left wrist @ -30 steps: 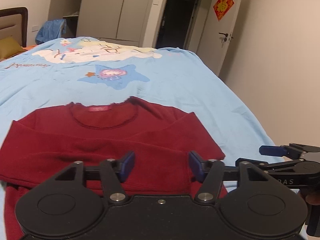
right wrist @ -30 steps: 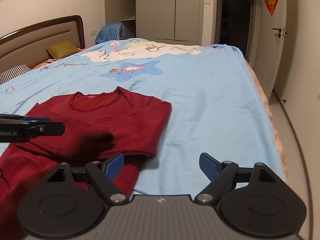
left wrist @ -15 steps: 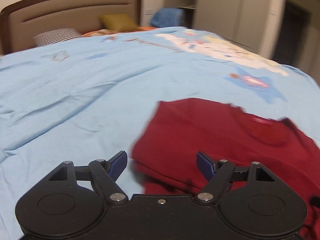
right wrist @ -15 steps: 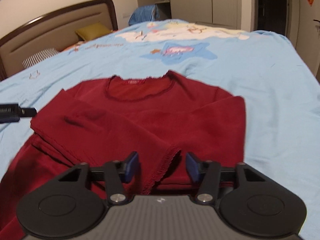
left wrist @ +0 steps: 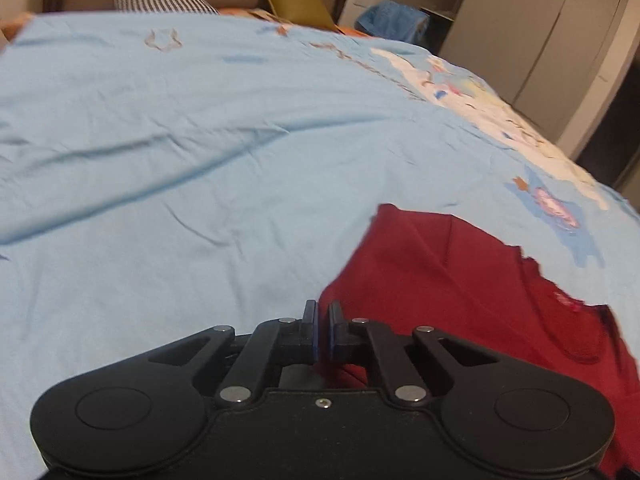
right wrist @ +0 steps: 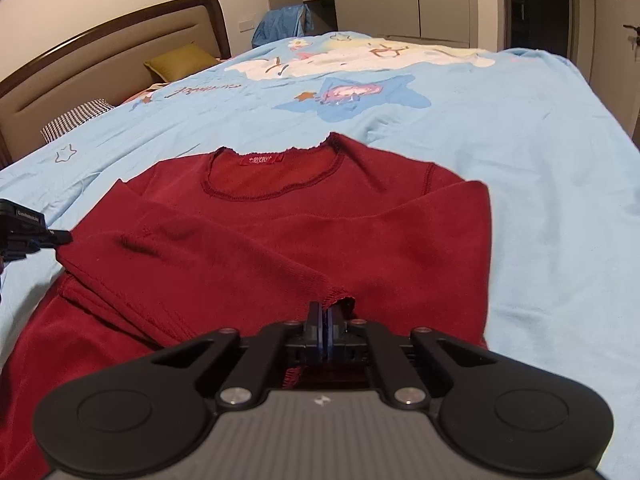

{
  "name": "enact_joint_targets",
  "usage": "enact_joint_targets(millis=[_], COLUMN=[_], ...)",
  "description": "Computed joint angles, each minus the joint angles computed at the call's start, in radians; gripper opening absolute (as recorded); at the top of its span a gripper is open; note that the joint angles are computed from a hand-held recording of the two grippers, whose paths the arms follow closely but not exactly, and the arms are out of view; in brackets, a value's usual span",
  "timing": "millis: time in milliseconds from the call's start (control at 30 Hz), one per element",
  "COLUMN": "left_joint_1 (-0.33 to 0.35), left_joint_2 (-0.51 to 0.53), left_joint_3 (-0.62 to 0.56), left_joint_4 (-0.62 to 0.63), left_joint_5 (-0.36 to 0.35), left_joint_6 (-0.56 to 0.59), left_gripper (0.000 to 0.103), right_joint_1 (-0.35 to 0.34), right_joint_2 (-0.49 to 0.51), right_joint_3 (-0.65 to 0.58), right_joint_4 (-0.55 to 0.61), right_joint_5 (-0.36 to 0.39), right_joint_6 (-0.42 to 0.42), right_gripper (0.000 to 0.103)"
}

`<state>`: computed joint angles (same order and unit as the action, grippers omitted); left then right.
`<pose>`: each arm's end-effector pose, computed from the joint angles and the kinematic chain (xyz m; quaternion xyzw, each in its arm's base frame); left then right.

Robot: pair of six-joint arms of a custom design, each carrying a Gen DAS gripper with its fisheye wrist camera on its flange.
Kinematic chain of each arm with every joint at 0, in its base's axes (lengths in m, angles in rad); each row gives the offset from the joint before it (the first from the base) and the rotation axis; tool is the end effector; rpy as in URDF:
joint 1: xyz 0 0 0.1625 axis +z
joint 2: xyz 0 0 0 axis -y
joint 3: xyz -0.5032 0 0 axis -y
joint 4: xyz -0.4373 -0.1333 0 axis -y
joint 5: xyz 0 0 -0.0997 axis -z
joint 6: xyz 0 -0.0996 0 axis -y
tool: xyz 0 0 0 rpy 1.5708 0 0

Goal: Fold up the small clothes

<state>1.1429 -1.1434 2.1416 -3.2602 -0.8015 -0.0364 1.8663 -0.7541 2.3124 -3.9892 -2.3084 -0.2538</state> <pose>-0.0514 -0.6008 0.2613 0.0449 0.8802 -0.3868 0.2713 0.2071 -0.4525 0.0972 0.0853 -0.8568 0.3956 0.3195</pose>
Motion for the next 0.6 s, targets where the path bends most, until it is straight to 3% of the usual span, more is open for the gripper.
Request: enact_joint_targets(millis=[167,233,300,367,533,600], left_joint_1=[-0.008,-0.011,-0.011,-0.011,-0.016,-0.014], left_joint_2=[0.018,0.012,0.0,-0.007,0.016,0.03], left_joint_3=[-0.014,-0.01,-0.001,0.008,0.002,-0.002], left_joint_4=[0.049,0.041,0.024,0.004,0.034,0.045], left_joint_5=[0.048,0.032,0.007,-0.016,0.022,0.054], left_joint_6=[0.0,0.024,0.041,0.06,0.081,0.082], left_gripper=[0.007,0.017,0.03,0.047,0.046,0.042], right_joint_1=[-0.009,-0.011,-0.016,-0.025,-0.092,-0.124], right_joint_2=[-0.009,-0.019,-0.029,-0.038,-0.078,-0.088], right_joint_3=[0.013,0.023,0.026,0.013,-0.04,-0.056], right_joint_4=[0.01,-0.031,-0.079,-0.105,-0.04,0.005], right_joint_5=[0.026,0.045,0.04,0.009,-0.054,-0.061], right_joint_6=[-0.031,-0.05,-0.07,-0.091,-0.008,0.034], right_gripper=[0.005,0.016,0.039,0.048,0.049,0.032])
